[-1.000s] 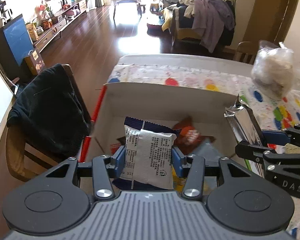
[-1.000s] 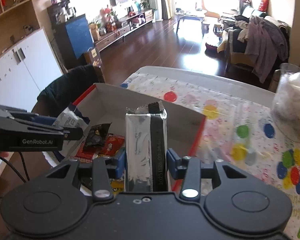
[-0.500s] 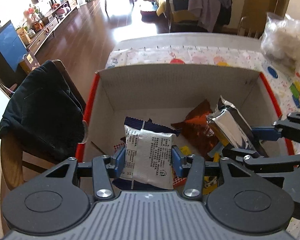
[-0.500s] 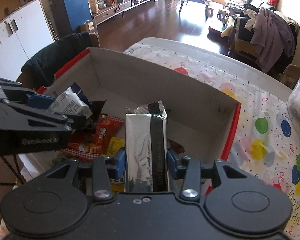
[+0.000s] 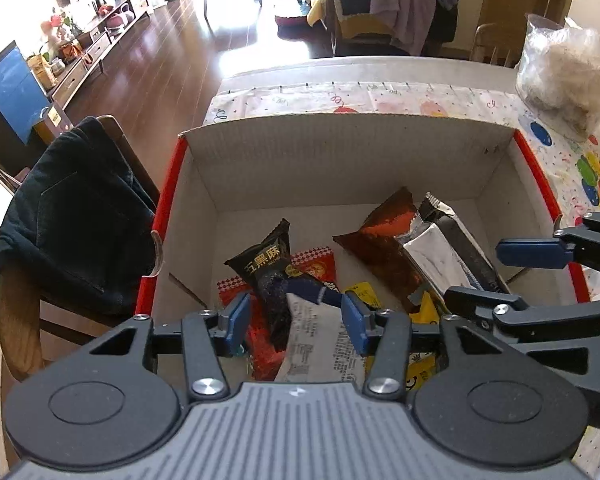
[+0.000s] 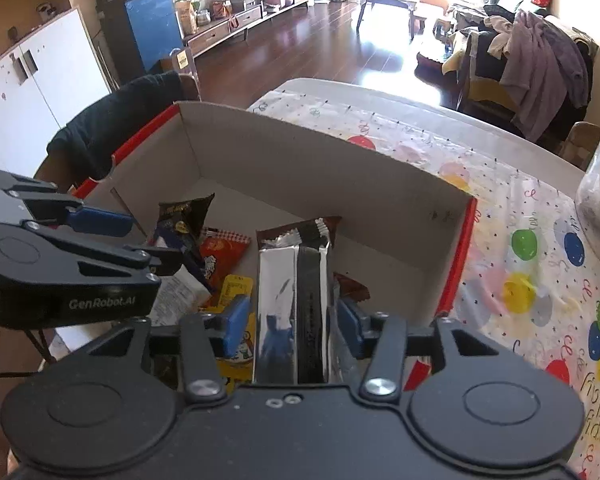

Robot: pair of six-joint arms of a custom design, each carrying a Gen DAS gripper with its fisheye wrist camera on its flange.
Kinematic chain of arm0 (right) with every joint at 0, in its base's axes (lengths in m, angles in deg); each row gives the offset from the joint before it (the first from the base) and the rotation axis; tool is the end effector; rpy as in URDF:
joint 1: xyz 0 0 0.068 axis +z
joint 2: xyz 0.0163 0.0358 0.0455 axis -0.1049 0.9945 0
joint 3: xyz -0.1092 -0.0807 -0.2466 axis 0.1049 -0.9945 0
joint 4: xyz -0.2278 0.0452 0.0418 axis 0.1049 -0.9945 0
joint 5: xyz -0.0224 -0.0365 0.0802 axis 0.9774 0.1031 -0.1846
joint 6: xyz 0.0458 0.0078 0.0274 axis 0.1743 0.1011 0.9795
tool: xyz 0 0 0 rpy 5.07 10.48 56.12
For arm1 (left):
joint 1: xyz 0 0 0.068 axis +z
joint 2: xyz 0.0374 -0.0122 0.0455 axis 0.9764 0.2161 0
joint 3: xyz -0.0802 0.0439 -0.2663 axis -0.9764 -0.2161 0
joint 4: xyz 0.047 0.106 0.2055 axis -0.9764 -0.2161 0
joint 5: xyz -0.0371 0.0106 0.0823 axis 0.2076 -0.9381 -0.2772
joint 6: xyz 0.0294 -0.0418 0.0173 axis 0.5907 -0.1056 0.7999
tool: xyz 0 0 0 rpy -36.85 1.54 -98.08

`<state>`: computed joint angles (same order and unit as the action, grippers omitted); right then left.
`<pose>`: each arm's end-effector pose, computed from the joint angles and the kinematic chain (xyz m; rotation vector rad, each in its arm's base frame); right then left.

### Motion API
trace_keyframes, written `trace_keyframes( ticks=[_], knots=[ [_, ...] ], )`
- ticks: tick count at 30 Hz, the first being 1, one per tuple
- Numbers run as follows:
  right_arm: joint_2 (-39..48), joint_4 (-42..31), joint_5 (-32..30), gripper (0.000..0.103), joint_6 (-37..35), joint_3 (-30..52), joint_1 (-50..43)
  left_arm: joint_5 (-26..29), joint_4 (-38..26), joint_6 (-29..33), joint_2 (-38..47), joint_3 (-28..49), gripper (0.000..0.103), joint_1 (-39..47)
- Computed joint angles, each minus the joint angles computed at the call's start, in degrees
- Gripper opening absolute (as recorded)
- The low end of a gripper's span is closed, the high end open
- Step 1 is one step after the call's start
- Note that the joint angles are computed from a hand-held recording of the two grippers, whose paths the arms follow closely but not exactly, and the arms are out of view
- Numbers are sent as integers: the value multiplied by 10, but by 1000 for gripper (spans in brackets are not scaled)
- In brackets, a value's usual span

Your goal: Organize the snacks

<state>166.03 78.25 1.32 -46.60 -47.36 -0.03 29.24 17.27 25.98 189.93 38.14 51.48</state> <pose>0.2959 0.0332 0.1335 -0.0988 2.5453 0.1340 0.3230 -0.1550 0.1330 0.5887 2.5575 -0.0506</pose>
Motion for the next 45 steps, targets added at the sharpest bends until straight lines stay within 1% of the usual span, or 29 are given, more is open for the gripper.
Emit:
trace_keyframes(
  ticks=[2, 6, 9, 10, 12, 15, 16, 17, 19, 22, 25, 28, 30, 34, 37, 38, 45],
  knots=[
    [-14, -2, -5, 51, 0, -6, -4, 2, 4, -2, -13, -11, 56, 0],
    [-54, -8, -15, 54, -5, -23, -13, 7, 16, -3, -44, -37, 59, -1],
    [-93, -9, -24, 64, -2, -41, -18, 12, 25, -5, -73, -57, 65, -1],
    [-100, -8, -24, 65, 2, -43, -17, 13, 28, -7, -85, -66, 67, -2],
    [-126, -16, -35, 66, 2, -52, -24, 12, 34, -8, -104, -78, 69, -6],
    [-162, -23, -45, 75, 3, -66, -30, 15, 39, -10, -134, -96, 71, -8],
    [-176, -22, -46, 78, 4, -73, -31, 19, 40, -12, -146, -103, 75, -8],
    [-189, -22, -49, 80, 4, -79, -33, 22, 40, -14, -155, -106, 76, -7],
    [-217, -25, -57, 85, 4, -89, -37, 27, 42, -19, -176, -118, 76, -8],
    [-263, -30, -63, 97, -5, -104, -43, 20, 43, -24, -204, -133, 76, -12],
    [-305, -33, -64, 102, -7, -119, -45, 28, 40, -28, -230, -146, 77, -12],
    [-337, -46, -66, 103, -6, -125, -48, 33, 41, -31, -253, -160, 85, -14],
    [-353, -54, -69, 103, -3, -129, -53, 34, 45, -36, -269, -171, 85, -14],
    [-383, -57, -79, 103, 1, -142, -66, 40, 46, -50, -297, -188, 92, -18],
    [-402, -62, -88, 103, 2, -152, -81, 60, 52, -54, -317, -203, 101, -15],
    [-407, -64, -90, 103, 1, -153, -85, 62, 54, -57, -323, -208, 101, -15],
    [-441, -71, -104, 103, 7, -177, -101, 30, 42, -78, -348, -222, 102, -44]
  ],
)
